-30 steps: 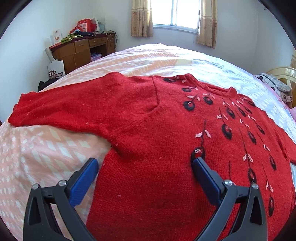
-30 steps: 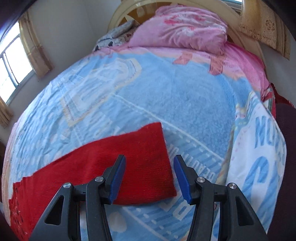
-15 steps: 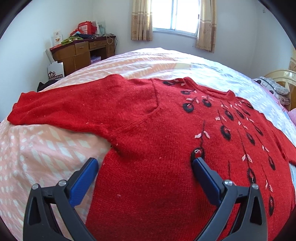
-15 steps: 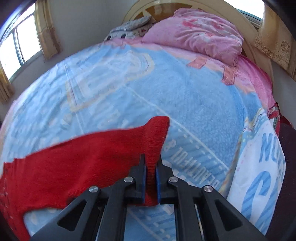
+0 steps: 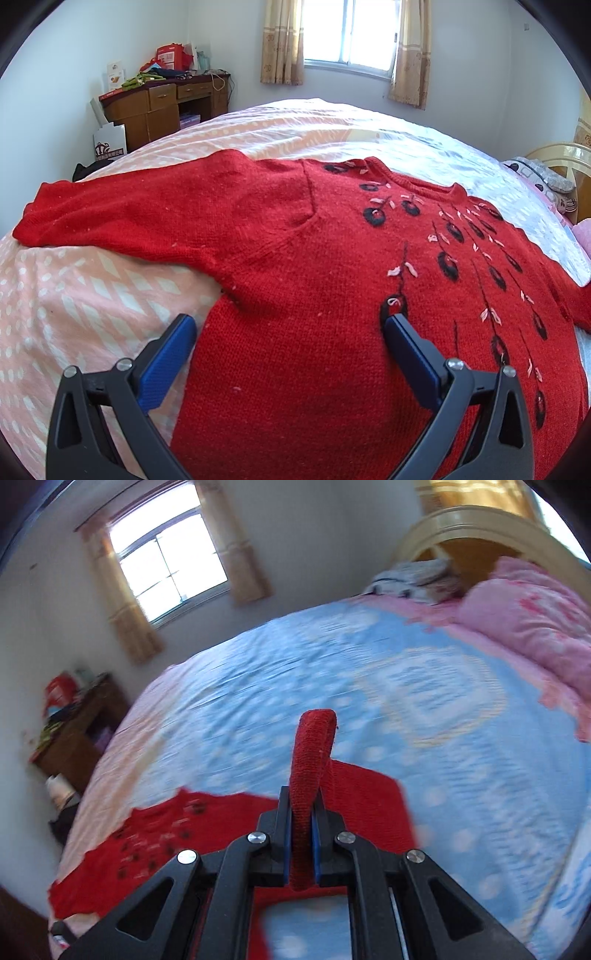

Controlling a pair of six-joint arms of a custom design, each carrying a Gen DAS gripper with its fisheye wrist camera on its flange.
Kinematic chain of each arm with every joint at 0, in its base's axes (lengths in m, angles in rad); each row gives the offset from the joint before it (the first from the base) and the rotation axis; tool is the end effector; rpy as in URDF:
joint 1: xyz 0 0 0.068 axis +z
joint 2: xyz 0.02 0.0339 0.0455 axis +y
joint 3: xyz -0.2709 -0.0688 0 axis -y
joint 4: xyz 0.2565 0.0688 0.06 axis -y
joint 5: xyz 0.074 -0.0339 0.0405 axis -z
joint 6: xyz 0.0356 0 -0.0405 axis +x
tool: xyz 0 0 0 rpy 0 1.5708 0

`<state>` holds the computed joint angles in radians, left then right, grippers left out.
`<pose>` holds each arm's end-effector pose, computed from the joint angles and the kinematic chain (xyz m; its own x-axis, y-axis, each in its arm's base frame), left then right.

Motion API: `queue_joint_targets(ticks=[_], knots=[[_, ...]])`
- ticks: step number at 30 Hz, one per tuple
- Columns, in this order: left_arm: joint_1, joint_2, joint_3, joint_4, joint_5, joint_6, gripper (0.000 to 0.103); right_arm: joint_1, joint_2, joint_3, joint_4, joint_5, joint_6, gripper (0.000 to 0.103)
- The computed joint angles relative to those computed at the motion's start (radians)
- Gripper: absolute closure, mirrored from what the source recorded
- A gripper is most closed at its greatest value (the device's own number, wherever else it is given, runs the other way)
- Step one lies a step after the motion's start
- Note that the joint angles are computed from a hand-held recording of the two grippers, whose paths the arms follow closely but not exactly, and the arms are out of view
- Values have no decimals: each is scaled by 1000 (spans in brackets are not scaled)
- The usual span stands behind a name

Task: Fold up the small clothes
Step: 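Lift the cuff and fold the sleeve across the body toward the left gripper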

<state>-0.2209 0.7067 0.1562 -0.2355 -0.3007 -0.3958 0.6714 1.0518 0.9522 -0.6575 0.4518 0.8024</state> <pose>0.1392 -0.0205 0.1299 -0.6389 -0.2339 -0.7328 -0.2615 0.9620 -0.0791 0.1850 0.1271 0.3101 -0.5975 0.3515 -0.7207 0.1704 0.9339 0.3142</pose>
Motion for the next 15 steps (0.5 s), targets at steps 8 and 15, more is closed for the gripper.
queue_joint_targets(ticks=[8,15], knots=[[9,-20,-11,5,14,4,0,231,462,228,270,-94,37,96],[19,-22,-19,25,29,9,0,277,791,430,381,-224,-23,95]])
